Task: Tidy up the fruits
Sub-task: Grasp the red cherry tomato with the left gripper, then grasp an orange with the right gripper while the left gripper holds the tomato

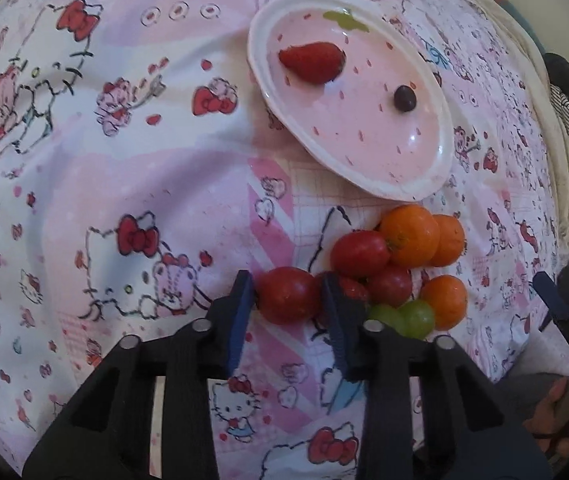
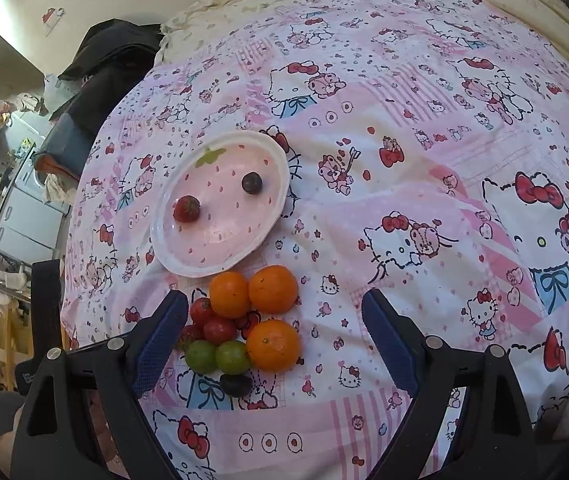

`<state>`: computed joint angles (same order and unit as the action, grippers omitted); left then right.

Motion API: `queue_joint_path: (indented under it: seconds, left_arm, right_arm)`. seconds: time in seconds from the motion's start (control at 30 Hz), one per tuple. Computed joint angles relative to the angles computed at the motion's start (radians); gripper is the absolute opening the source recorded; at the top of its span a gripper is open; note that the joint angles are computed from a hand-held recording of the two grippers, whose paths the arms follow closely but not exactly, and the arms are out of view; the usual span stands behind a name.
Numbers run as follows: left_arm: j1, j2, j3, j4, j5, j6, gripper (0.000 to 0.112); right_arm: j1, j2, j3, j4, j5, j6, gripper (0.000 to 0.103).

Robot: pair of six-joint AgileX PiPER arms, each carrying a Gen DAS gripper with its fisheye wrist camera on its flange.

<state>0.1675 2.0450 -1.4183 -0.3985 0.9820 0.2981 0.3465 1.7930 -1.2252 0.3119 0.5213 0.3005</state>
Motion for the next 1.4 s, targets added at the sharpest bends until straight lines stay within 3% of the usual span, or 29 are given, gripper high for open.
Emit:
queue_joint_path:
  seconds: [0.17, 0.53, 0.63, 0.77, 0.93, 1.0, 1.03, 1.17, 1.27, 1.37, 1.4]
  left_arm:
    - [0.013, -0.01, 0.006, -0.016, -0.001, 0.021, 0.026]
    - [0.059, -0.121, 0.082, 0.049, -0.095, 0.051, 0.023]
    - [0.067, -0.15, 0.109, 0.097, -0.138, 0.051, 0.013]
    - [0.06, -0.16, 0.142, 0.145, -0.157, 0.083, 0.013]
    - [0.076, -0.139, 0.134, 0.098, -0.127, 0.108, 0.017]
    - [0.053, -0.154, 0.15, 0.141, -0.168, 0.092, 0.035]
    - [0.047, -0.165, 0.165, 0.141, -0.184, 0.1, 0.038]
    - [0.007, -0.154, 0.167, 0.159, -0.192, 0.123, 0.039]
    - [-0.031, -0.135, 0.169, 0.225, -0.238, 0.085, 0.039]
    - [-0.035, -0.12, 0.169, 0.203, -0.281, 0.128, 0.039]
    - [-0.039, -0.112, 0.161, 0.217, -0.281, 0.12, 0.036]
  right_arm:
    - [-0.001, -0.007, 0.006, -0.025, -0.008, 0.025, 0.091]
    - [-0.01, -0.019, 0.026, -0.043, -0.008, 0.056, 0.091]
    - [-0.012, -0.015, 0.028, -0.024, -0.003, 0.048, 0.091]
    - [-0.024, 0.04, -0.01, 0.04, 0.069, -0.01, 0.09]
    - [-0.045, 0.139, -0.064, 0.194, 0.17, -0.125, 0.077]
    - [-0.043, 0.161, -0.079, 0.216, 0.183, -0.143, 0.074]
    - [-0.042, 0.174, -0.09, 0.227, 0.192, -0.152, 0.074]
    - [-0.037, 0.217, -0.113, 0.244, 0.209, -0.146, 0.07]
    - [-0.033, 0.238, -0.126, 0.243, 0.217, -0.142, 0.07]
    - [-0.051, 0.245, -0.122, 0.312, 0.226, -0.208, 0.048]
    - [-0.056, 0.244, -0.118, 0.332, 0.229, -0.227, 0.045]
